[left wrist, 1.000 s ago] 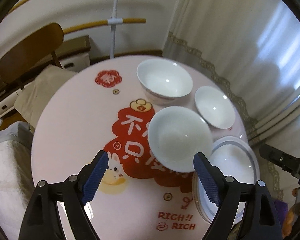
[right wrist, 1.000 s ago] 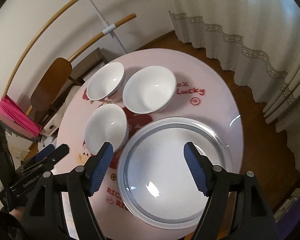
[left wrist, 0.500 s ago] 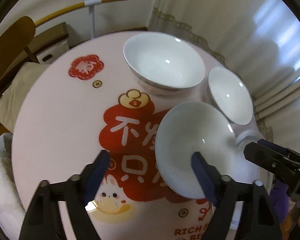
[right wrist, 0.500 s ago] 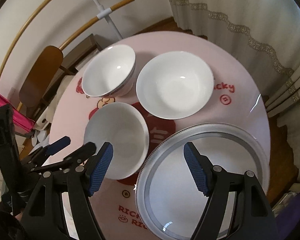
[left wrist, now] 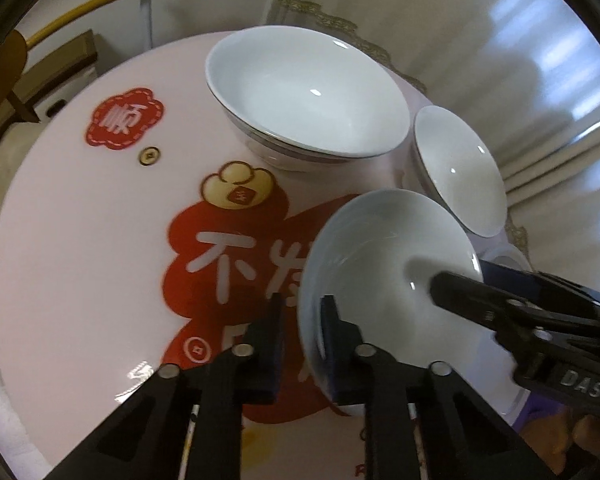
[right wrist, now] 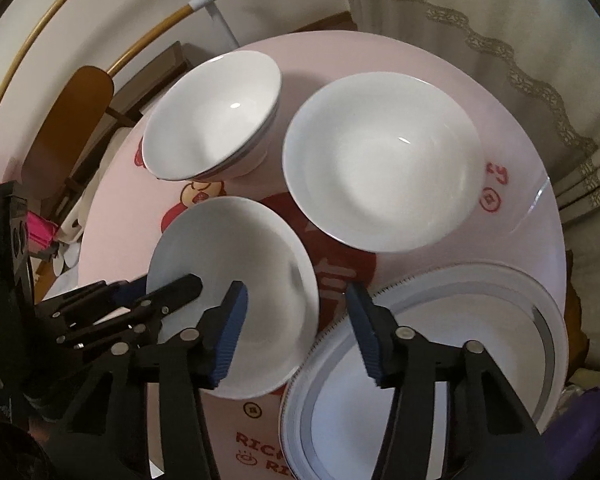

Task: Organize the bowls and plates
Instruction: 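Close the left gripper on the white bowl rim while the right gripper grips it too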

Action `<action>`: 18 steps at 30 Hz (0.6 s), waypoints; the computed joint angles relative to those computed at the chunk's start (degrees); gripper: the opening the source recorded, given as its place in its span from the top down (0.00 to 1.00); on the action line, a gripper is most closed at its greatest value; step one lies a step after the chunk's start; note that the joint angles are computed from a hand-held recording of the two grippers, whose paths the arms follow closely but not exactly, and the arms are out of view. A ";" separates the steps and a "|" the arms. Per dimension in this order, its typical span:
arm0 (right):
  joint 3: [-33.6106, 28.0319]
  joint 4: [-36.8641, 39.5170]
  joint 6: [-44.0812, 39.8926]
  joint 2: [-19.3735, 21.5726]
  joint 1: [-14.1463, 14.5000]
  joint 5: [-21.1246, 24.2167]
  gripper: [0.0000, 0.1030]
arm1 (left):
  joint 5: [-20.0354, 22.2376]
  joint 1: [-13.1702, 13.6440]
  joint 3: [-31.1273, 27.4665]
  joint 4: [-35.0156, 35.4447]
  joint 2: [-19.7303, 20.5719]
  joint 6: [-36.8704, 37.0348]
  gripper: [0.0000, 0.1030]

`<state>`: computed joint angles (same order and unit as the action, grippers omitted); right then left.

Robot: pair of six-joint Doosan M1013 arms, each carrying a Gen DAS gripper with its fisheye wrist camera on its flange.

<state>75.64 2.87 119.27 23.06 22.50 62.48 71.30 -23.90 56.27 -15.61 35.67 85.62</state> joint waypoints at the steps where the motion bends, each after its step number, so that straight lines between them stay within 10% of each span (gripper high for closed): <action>1: -0.28 0.07 -0.13 0.31 0.00 0.39 0.54 | 0.00 0.04 0.02 0.01 -0.01 0.11 0.91; 10: 0.09 6.18 -2.77 1.18 -1.21 0.52 0.73 | -0.36 0.83 0.46 -2.71 -0.28 1.56 0.95; 13: 1.24 9.64 -3.34 0.64 -2.42 -0.10 0.94 | -0.44 1.32 0.67 -3.46 -0.70 1.21 0.95; 18: 1.01 11.28 -5.18 -0.14 -2.54 -0.63 0.95 | -1.80 1.19 1.38 -2.06 -2.56 1.23 0.95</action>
